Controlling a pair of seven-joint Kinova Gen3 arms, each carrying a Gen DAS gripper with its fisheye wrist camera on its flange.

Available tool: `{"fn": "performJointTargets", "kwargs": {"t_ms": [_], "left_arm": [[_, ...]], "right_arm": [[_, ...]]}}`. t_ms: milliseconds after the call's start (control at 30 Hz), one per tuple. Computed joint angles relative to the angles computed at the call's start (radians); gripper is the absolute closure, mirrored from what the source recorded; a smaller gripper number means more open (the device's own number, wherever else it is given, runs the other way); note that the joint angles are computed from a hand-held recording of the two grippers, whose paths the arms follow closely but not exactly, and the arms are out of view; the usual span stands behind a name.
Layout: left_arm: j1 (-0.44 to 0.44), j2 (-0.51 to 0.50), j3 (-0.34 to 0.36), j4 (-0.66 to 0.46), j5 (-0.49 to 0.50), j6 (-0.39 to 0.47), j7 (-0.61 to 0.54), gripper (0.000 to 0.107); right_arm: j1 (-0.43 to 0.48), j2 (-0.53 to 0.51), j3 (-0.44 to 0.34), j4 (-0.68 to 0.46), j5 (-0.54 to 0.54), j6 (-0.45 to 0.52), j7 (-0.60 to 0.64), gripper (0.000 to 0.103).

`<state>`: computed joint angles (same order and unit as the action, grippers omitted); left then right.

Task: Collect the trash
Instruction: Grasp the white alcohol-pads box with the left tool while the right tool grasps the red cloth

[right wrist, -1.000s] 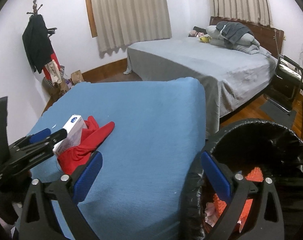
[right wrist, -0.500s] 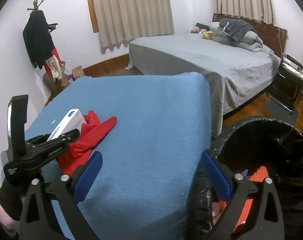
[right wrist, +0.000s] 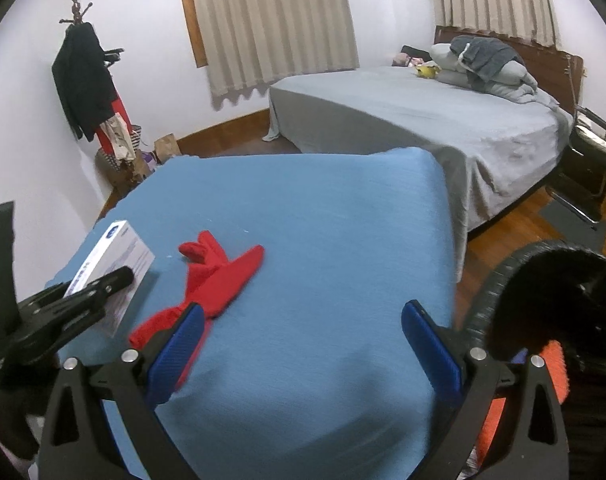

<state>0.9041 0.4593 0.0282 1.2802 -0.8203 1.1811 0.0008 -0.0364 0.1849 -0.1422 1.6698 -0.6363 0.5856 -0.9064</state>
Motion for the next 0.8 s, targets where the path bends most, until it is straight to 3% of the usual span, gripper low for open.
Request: {"fn": "performJointTargets", "kwargs": {"t_ms": [167, 367, 533, 800], "left_arm": [[0.003, -0.031, 0.0, 0.038, -0.014, 0.032, 0.028, 0.077], [-0.016, -0.061, 0.015, 0.085, -0.032, 0.043, 0.067, 0.077], [-0.028, -0.07, 0.03, 0.103, -0.047, 0.05, 0.091, 0.077], [-0.043, -0.084, 0.046, 0.131, -0.058, 0.042, 0.123, 0.077]], "right_arm": [[-0.054, 0.035, -0.011, -0.026, 0.043, -0.028, -0.078, 0.006], [-0.159, 0.08, 0.002, -0.062, 0.206, -0.063, -0.263, 0.006], [-0.182, 0.115, -0.019, -0.09, 0.283, -0.056, -0.335, 0.007], [-0.173, 0.176, -0.056, -0.157, 0.307, 0.029, -0.35, 0.033]]}}
